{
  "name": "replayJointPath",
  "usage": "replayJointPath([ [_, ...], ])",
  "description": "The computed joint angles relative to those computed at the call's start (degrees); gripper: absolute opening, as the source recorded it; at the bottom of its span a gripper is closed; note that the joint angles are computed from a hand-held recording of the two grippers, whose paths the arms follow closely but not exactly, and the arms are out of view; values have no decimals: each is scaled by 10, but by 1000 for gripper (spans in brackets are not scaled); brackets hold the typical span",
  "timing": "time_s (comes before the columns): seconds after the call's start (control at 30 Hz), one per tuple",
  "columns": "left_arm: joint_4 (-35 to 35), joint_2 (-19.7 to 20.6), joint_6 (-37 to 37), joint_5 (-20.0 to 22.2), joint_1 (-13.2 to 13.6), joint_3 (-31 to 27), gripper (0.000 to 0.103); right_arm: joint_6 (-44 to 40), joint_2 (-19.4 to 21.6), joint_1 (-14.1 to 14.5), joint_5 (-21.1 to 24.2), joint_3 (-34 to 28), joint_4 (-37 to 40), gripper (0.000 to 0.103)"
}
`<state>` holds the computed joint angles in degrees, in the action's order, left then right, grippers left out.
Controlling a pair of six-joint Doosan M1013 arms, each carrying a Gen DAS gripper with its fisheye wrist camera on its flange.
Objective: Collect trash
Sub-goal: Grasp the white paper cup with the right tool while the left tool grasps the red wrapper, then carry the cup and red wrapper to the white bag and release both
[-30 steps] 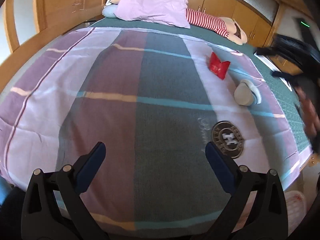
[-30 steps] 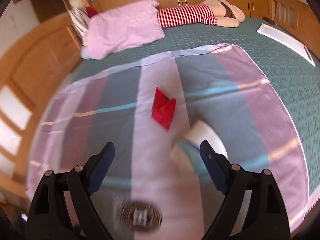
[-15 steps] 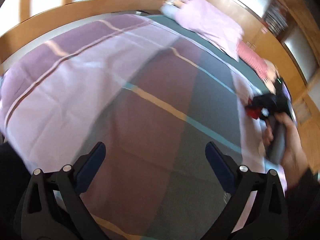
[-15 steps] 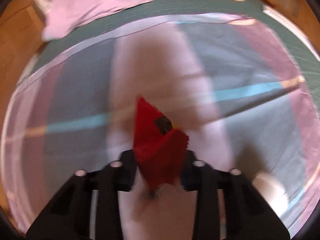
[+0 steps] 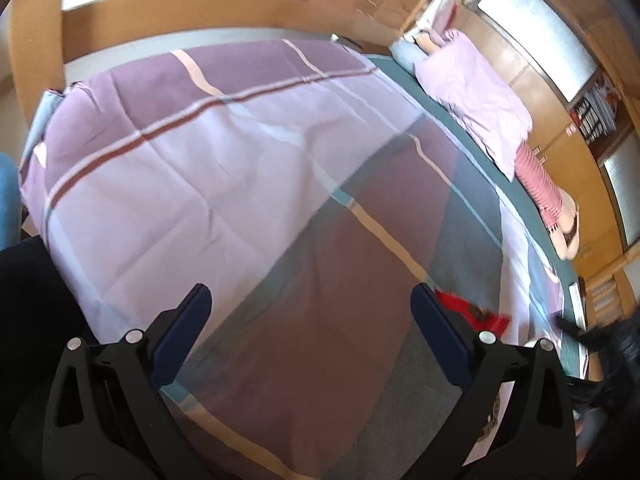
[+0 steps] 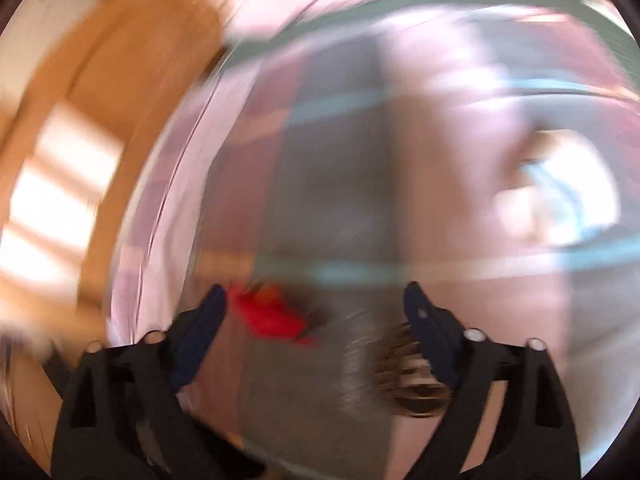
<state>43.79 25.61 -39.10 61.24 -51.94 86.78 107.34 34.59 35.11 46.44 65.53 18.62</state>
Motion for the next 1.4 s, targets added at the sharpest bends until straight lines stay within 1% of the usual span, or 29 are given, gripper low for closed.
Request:
replayJointPath([
  [0.03, -1, 0, 3, -6, 0, 0, 99, 75, -11, -5, -21, 16, -34, 98],
  [0.07, -1, 0, 7, -13, 1, 2, 99, 150, -22, -21, -41, 40, -38, 99],
  [0.13, -3, 2, 18, -23, 2, -1, 99, 286, -22, -39, -44, 55, -40, 99],
  [0.17, -4, 4, 24, -27, 3, -3, 99, 316, -18, -44, -43, 54, -38, 99],
  [0.2, -4, 5, 31, -34, 3, -4, 99, 317, -9, -53, -42, 50, -24, 99],
  [0.23, -4, 6, 37, -39, 4, -4, 99, 327, 5, -56, -29, 34, -40, 99],
  [0.33, -4, 11, 49, -48, 5, -10, 99, 345, 55, -47, 38, -43, -134, 99],
  [0.37, -2, 11, 50, -53, 6, -10, 99, 354, 67, -44, 55, -61, -165, 96],
  [0.4, 1, 11, 48, -61, 7, -10, 99, 358, 74, -44, 64, -71, -178, 85],
  [0.43, 2, 11, 49, -75, 9, -8, 99, 361, 84, -41, 83, -86, -198, 82],
  [0.47, 1, 11, 51, -88, 11, -7, 99, 355, 90, -35, 100, -97, -225, 75],
  [0.5, -2, 11, 53, -108, 14, -4, 99, 328, 86, -35, 106, -97, -230, 73],
  [0.63, -5, 15, 60, -122, 17, -9, 99, 182, 69, -29, 85, -68, -149, 71],
  [0.7, -9, 22, 89, -124, 20, -23, 99, 142, 54, -27, 76, -43, -110, 71],
  [0.77, -14, 32, 151, -134, 25, -43, 99, 122, 30, -26, 60, -6, -84, 71],
  [0.83, -23, 54, 255, -155, 29, -78, 99, 113, -4, -23, 36, 39, -88, 71],
  [0.87, -33, 61, 287, -165, 30, -88, 99, 107, -21, -21, 24, 62, -90, 72],
  [0.9, -60, 73, 344, -175, 34, -105, 99, 93, -40, -22, 10, 87, -76, 72],
  [0.93, -91, 86, 399, -169, 37, -126, 99, 70, -48, -25, -2, 99, -51, 72],
  [0.97, -108, 97, 429, -153, 39, -143, 99, 31, -73, -30, -17, 132, -8, 72],
  [1.0, -112, 107, 442, -134, 40, -158, 97, 12, -87, -30, -29, 150, 8, 72],
  [1.03, -107, 112, 441, -135, 42, -161, 89, -10, -111, -28, -47, 179, 16, 72],
  [1.07, -108, 113, 442, -143, 44, -160, 80, -8, -126, -22, -62, 194, -1, 72],
  [1.1, -124, 117, 460, -147, 48, -164, 63, 6, -137, -15, -72, 204, -27, 72],
  [1.17, -109, 121, 472, -131, 45, -169, 49, 39, -166, -3, -88, 236, -85, 72],
  [1.2, -109, 121, 478, -134, 45, -168, 34, 46, -172, -1, -92, 243, -97, 72],
  [1.23, -111, 118, 478, -142, 44, -162, 25, 55, -178, 1, -97, 251, -110, 72],
  [1.33, -82, 102, 438, -152, 36, -137, 23, 88, -192, 7, -113, 269, -159, 72],
  [1.4, -54, 90, 415, -147, 27, -123, 22, 122, -197, 14, -120, 276, -201, 72],
])
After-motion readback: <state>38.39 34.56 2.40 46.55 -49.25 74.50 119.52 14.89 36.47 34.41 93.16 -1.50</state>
